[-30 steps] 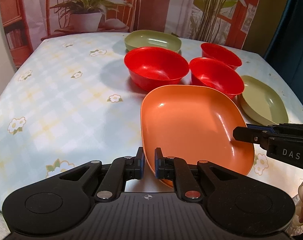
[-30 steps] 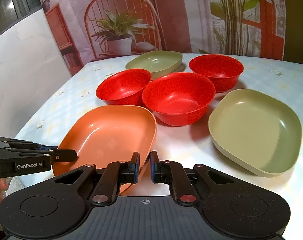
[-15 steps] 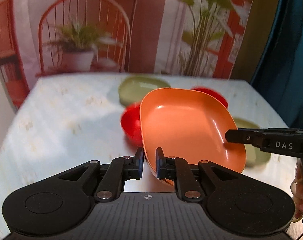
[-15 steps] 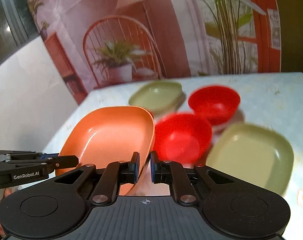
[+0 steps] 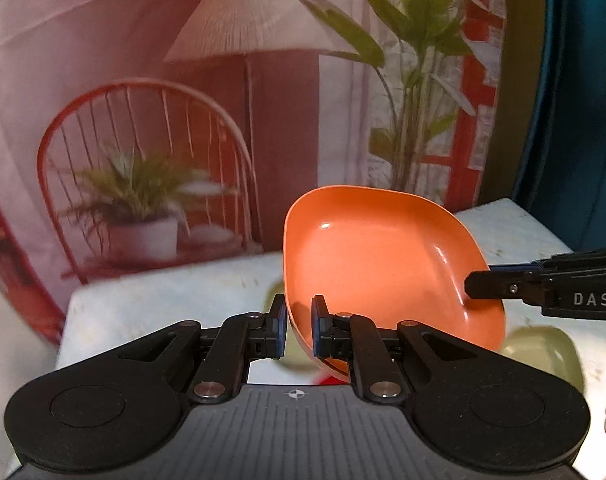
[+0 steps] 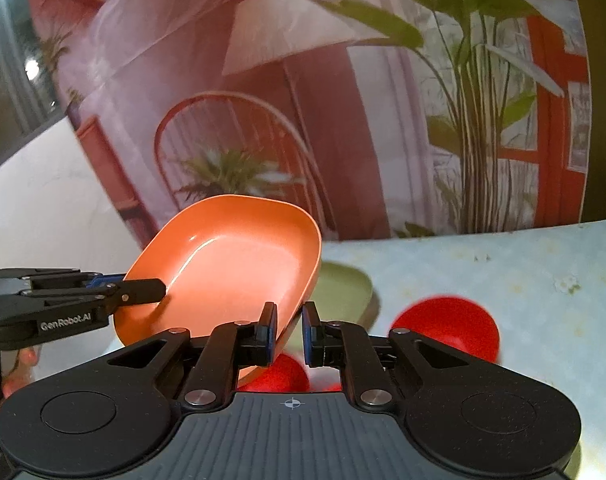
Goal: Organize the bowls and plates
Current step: 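Lift the orange plate with the left gripper toward the green oval plate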
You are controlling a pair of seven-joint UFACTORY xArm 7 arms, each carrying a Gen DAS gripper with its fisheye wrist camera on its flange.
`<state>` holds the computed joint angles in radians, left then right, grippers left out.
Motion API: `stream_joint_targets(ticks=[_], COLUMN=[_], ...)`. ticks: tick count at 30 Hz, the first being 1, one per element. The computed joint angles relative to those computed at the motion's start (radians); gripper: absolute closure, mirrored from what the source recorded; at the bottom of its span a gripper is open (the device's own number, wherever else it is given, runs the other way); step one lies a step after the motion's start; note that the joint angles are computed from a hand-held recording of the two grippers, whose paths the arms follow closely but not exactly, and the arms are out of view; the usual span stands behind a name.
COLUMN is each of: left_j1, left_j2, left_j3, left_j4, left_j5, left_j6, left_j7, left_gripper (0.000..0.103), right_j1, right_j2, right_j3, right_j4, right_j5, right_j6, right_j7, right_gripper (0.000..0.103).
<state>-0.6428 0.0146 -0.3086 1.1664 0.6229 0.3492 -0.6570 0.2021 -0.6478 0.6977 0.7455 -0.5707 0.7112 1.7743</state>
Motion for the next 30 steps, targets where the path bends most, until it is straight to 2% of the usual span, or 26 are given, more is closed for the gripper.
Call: stream_joint_targets(ticks=[3,7,12,16,22,30], left_j1=[-0.017,-0.071,-0.097,-0.105,-0.125,-0.123], left_j2=[0.107,0.256,0.388,0.468,0.503,0.523], left_j3=[0.023,0.092,0.137,0.158,0.198,0.196], left_j4=[0.120,0.263,0.352,0.393,0.395,0.407], left_j5=[0.059,0.090,-0.003,-0.087,-0.149,-0.225], left_j6=[0.031,0.047,0.056,0.065,0.049,0.065], left_j7=[-0.035,-0.043,0.033,0.119,0.194,0.278], left_gripper=[0.090,0.090,0.090,0.090,0.090,0.089], right_j1=[-0.054,-0.124,-0.159,-0.145,-0.097,0.007], right_j2=[0.024,0.092,0.215,0.300,0.398,0.450], right_j3=[-0.024,-0.026,-0.042,-0.079,-0.153,-0.253], right_j4=[-0.006,-0.012,-0.024,-0.031,-0.015,0.010], right_j5=[-0.031,-0.085,-0.184,-0.250,-0.307,-0.300], right_j6=[-0.056,-0.118,-0.172,-0.204,-0.222,-0.188], right_j7=[0.027,0.084,0.175,0.224,0.239,0.205], right_gripper=[0.091,0.091,0.089,0.089,0.088,0.089])
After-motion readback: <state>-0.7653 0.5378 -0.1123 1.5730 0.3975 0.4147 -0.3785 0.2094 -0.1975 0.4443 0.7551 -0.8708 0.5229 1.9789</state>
